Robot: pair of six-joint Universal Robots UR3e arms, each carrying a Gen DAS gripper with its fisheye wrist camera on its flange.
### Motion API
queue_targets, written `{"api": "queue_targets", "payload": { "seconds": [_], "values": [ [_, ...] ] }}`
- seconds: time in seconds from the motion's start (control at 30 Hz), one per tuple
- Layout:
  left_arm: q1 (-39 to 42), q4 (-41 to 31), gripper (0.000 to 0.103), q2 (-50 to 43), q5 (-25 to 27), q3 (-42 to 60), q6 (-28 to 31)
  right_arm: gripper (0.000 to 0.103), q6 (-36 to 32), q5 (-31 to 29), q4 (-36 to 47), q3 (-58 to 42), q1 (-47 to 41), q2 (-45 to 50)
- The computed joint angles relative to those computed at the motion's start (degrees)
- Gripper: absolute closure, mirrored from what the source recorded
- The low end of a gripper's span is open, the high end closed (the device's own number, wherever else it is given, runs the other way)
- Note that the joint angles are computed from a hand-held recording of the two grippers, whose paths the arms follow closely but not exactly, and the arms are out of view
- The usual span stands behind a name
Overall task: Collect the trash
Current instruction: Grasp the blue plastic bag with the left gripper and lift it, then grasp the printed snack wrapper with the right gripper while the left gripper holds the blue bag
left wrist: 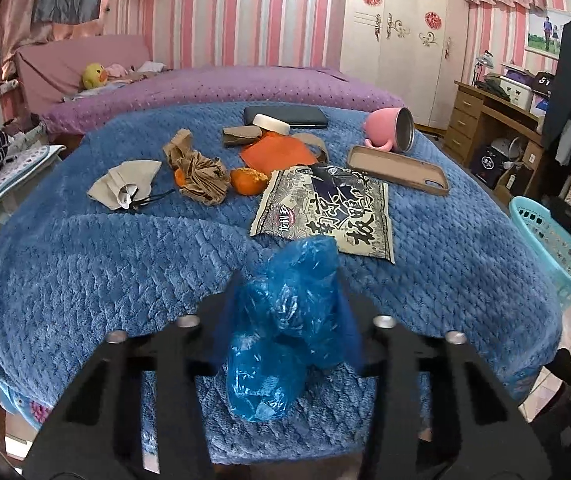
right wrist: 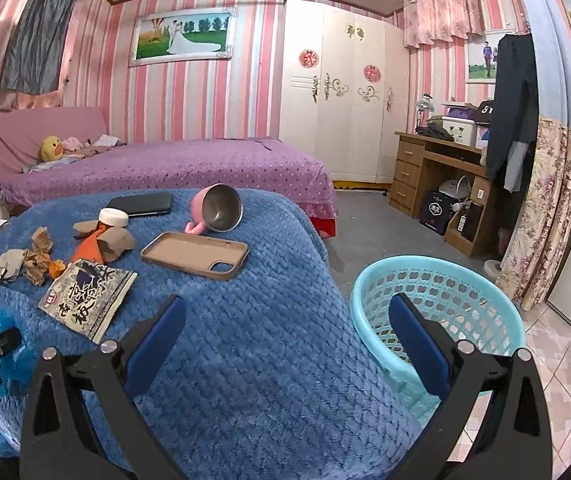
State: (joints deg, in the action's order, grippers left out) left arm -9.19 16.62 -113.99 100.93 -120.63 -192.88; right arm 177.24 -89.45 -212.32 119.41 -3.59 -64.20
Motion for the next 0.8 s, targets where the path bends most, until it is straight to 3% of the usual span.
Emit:
{"api": "queue_targets", "payload": {
  "seconds": [0.23,0.37,0.53,0.7,0.8],
  "values": [
    [1.2,-1.33,0.071,4.11,2.87,1.36,2.27,0.004,-2.94,2.05,5.1,-4.93,1.69,0.69],
    [4.96,-5.55,0.071,6.03,1.87,4.83,3.05,0.004,-4.48,2.41,8.9,-10.92,4.23,2.11],
    [9.14,-8.26,0.071,5.91,1.42,11.18,3.35,0.004,-4.6,3.43,19.97,-23.56,7.31,6.73],
    [11.34,-3.15,0.071,2.29,4.02,11.0,3.91,0.004,-4.16,4.71,30.45,-37.25,9.8,14.49],
    [12.34,-6.51,0.071,0.34,4.93,12.59,3.96,0.004,-5.08,5.27,34.0,-42.39,11.1,18.71]
  ]
}}
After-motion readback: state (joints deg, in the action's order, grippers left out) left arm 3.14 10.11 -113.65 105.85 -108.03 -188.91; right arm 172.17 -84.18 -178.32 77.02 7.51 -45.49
